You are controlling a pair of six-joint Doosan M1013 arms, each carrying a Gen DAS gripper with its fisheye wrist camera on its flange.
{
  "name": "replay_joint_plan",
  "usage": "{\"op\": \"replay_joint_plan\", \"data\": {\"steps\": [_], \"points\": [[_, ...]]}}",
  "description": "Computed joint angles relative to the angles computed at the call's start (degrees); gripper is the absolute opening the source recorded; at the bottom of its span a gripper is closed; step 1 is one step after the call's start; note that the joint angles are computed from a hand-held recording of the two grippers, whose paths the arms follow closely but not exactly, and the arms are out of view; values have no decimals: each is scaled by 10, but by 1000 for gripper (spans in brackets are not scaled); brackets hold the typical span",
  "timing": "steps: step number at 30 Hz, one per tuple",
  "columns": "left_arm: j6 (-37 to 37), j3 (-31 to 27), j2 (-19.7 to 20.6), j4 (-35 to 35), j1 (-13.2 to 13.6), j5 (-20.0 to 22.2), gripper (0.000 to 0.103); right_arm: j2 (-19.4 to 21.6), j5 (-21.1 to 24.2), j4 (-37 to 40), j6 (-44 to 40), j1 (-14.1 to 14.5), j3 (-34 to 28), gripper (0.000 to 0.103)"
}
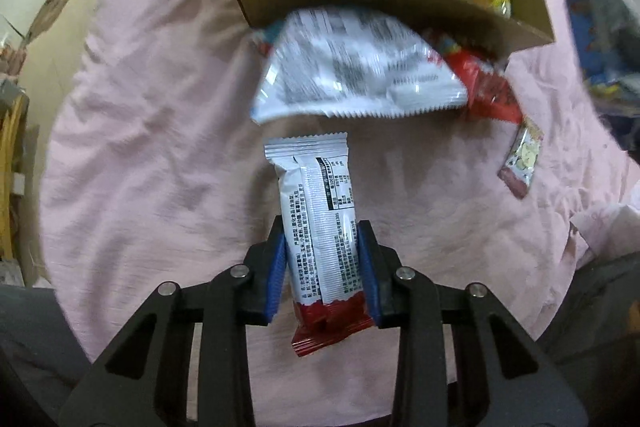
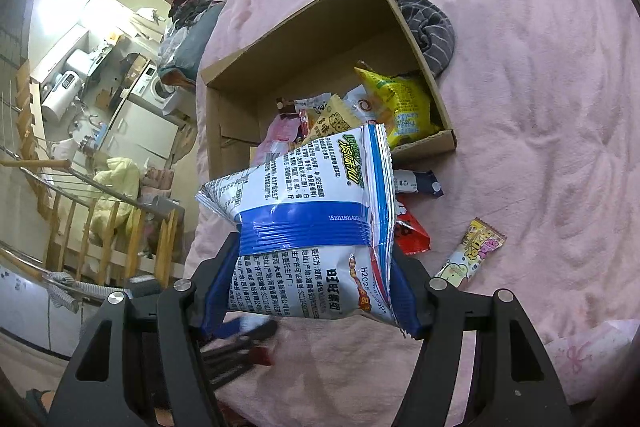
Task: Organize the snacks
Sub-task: 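Carry the blue-and-white bag and white-and-red bar into the box and open both tools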
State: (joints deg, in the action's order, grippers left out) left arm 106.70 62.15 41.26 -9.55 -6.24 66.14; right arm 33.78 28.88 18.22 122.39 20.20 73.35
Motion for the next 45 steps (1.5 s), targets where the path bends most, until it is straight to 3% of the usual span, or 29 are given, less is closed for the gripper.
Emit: {"op": "replay_joint_plan", "data": {"steps": [13, 23, 26, 39, 45], "points": [[23, -24, -26, -45, 27, -95, 29, -1, -18, -42, 15, 5, -9, 69], [37, -89, -5, -58, 21, -139, 29, -5, -28, -284, 215, 3, -22, 69], [41, -110, 8, -62, 17, -138, 29, 2, -18, -312, 240, 2, -35, 69], [41, -195, 73, -52, -1, -98, 29, 59, 47, -265, 157, -7, -123, 69], [61, -219, 96, -80, -1, -101, 29, 97, 88, -259, 103, -8, -183, 69]]}}
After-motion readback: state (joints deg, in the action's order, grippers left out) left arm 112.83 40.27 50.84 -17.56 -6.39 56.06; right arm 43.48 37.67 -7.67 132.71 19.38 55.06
